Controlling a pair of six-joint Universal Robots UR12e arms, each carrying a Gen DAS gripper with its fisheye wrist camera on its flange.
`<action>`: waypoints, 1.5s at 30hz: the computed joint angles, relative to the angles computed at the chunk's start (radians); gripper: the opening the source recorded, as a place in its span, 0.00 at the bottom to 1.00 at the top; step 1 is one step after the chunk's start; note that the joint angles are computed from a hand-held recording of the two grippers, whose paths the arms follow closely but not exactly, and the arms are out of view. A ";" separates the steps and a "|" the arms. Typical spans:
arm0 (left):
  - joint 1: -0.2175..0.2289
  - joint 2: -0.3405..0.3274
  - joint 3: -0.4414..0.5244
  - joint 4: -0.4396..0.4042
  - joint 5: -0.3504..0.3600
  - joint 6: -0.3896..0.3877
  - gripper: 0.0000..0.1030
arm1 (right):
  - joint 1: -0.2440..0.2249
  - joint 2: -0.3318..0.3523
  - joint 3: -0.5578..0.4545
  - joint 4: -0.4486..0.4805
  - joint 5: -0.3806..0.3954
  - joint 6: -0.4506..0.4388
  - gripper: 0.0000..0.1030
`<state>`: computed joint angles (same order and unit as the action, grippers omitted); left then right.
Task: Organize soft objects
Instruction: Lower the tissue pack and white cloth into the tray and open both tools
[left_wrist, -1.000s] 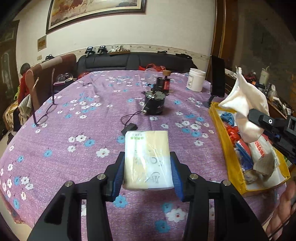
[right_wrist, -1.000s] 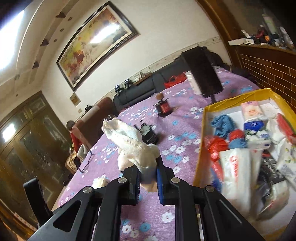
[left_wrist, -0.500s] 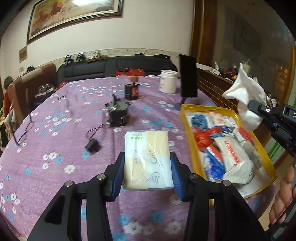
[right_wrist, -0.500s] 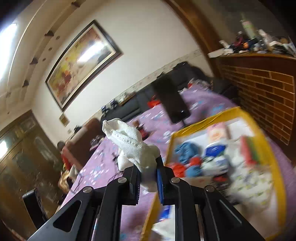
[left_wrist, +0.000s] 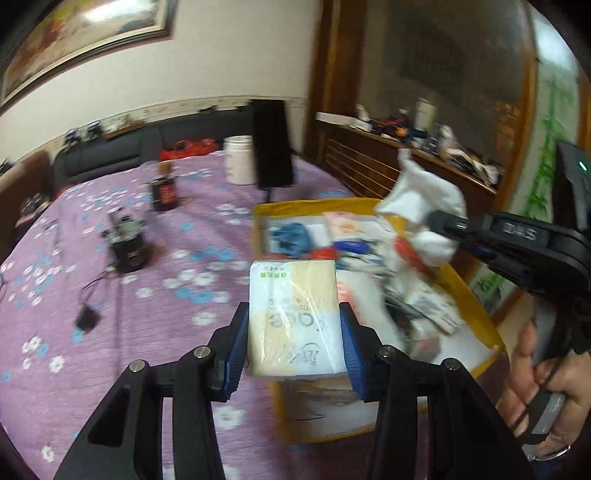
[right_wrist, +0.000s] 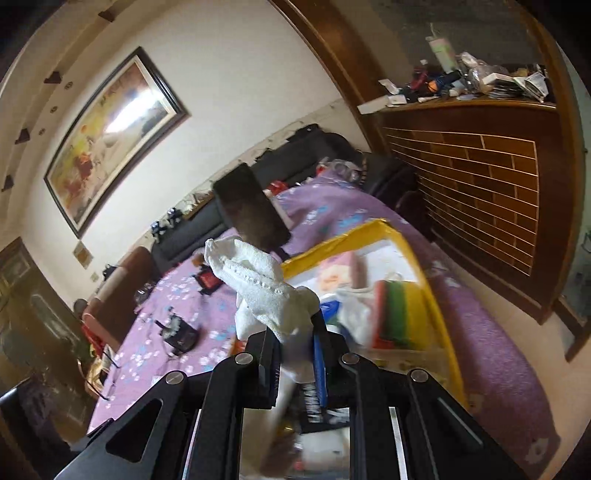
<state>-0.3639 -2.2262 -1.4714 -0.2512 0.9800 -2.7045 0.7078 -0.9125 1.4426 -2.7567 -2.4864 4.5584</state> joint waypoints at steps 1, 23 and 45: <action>-0.005 0.001 -0.005 0.004 -0.006 0.014 0.44 | -0.001 -0.005 0.004 0.033 0.006 0.022 0.16; -0.062 -0.021 -0.065 0.161 0.081 0.150 0.44 | -0.030 0.005 0.000 0.101 0.107 0.028 0.17; -0.065 -0.025 -0.081 0.237 0.096 0.157 0.44 | -0.032 0.027 -0.061 0.230 0.080 0.000 0.17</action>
